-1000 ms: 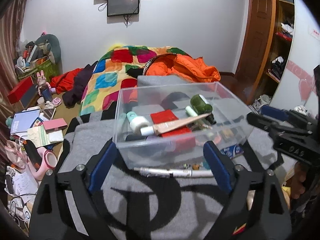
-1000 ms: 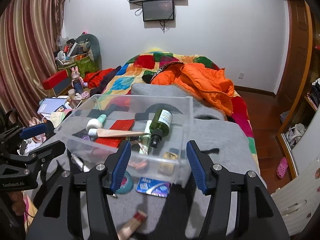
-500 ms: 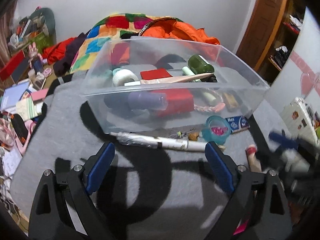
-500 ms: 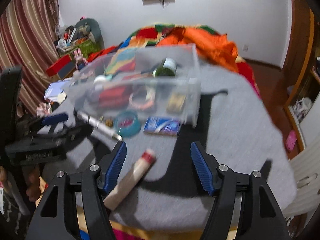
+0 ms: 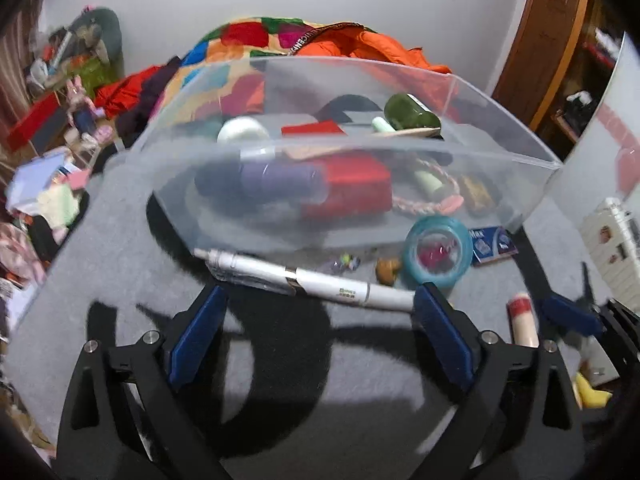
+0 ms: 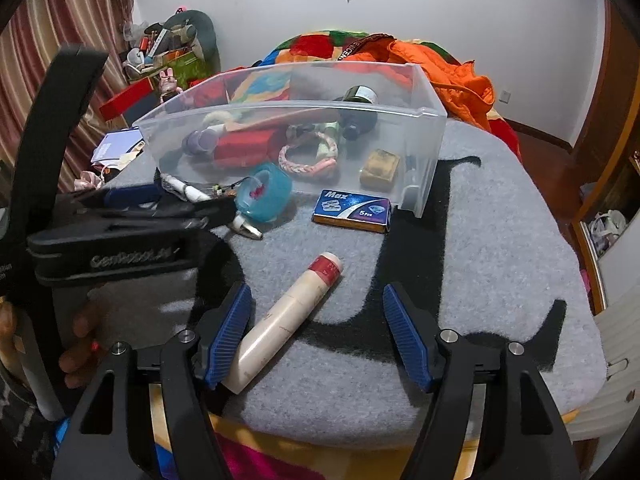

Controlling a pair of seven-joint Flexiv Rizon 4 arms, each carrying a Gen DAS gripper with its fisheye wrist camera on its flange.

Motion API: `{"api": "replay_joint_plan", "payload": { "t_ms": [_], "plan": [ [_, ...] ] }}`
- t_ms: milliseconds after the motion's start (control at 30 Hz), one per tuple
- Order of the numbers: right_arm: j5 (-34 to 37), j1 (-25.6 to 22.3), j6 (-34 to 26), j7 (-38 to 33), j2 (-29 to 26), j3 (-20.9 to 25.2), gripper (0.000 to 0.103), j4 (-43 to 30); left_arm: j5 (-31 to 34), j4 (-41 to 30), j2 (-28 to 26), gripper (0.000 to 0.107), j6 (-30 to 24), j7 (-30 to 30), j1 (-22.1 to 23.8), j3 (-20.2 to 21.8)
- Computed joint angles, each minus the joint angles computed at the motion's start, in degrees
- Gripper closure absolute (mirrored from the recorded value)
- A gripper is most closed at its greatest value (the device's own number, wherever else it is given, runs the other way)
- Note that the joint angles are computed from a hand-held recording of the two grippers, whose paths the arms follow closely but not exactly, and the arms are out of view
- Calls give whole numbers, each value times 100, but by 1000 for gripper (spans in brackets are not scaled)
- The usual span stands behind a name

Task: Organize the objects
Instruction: 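Grasp the white pen with the left tool while the right tool grasps the beige spray can, then carry the white pen and spray can into the clear box and open both tools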

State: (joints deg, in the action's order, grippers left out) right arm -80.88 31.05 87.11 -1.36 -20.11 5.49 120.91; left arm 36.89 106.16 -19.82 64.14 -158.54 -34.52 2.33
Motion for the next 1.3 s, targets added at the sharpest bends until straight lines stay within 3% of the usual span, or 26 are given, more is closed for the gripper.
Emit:
{"api": "replay_joint_plan", "payload": {
  "t_ms": [100, 267, 367, 533, 667, 733, 800, 833, 900, 967, 1033, 1100, 1133, 1300],
  "plan": [
    [-138, -7, -86, 49, 35, -11, 38, 9, 426, -82, 136, 10, -837, -76, -281, 59],
    [-216, -129, -209, 93, 105, 52, 39, 94, 531, 334, 589, 10, -812, -219, -45, -166],
    [-435, -244, -111, 279, 100, 60, 48, 94, 735, 256, 688, 10, -854, -30, 119, -324],
    [-514, -325, -137, 294, 94, 144, 63, 54, 677, -67, 392, 10, -629, 1118, 376, -529],
    [-568, -393, -82, 356, 86, 168, 70, 49, -218, -38, 34, 10, -146, 2683, 687, -742],
    [-559, -427, -29, 371, 74, 175, 73, 41, -549, 91, -6, 10, 112, 3001, 756, -735],
    [-552, -452, 29, 379, 60, 171, 75, 33, -1213, 411, 59, 15, 450, 3505, 1013, -872],
    [-546, -457, 42, 384, 59, 170, 76, 35, -1550, 583, 107, 31, 593, 3709, 1133, -939],
    [-565, -474, 90, 423, 53, 157, 79, 27, -2273, 977, 243, 46, 881, 4150, 1390, -1121],
    [-619, -506, 170, 511, 35, 144, 84, 9, -2603, 1214, 419, 74, 934, 4313, 1380, -1079],
    [-615, -547, 278, 535, -4, 147, 88, -22, -3225, 1535, 557, 84, 1118, 4755, 1506, -1249],
    [-608, -582, 395, 554, -35, 140, 89, -41, -3903, 1853, 707, 89, 1236, 5277, 1631, -1486],
    [-605, -587, 423, 562, -38, 134, 89, -40, -3904, 1863, 738, 89, 1200, 5283, 1530, -1405],
    [-490, -536, 475, 457, -86, 97, 89, -62, -3105, 1475, 643, 85, 842, 4886, 932, -784]
  ]
}}
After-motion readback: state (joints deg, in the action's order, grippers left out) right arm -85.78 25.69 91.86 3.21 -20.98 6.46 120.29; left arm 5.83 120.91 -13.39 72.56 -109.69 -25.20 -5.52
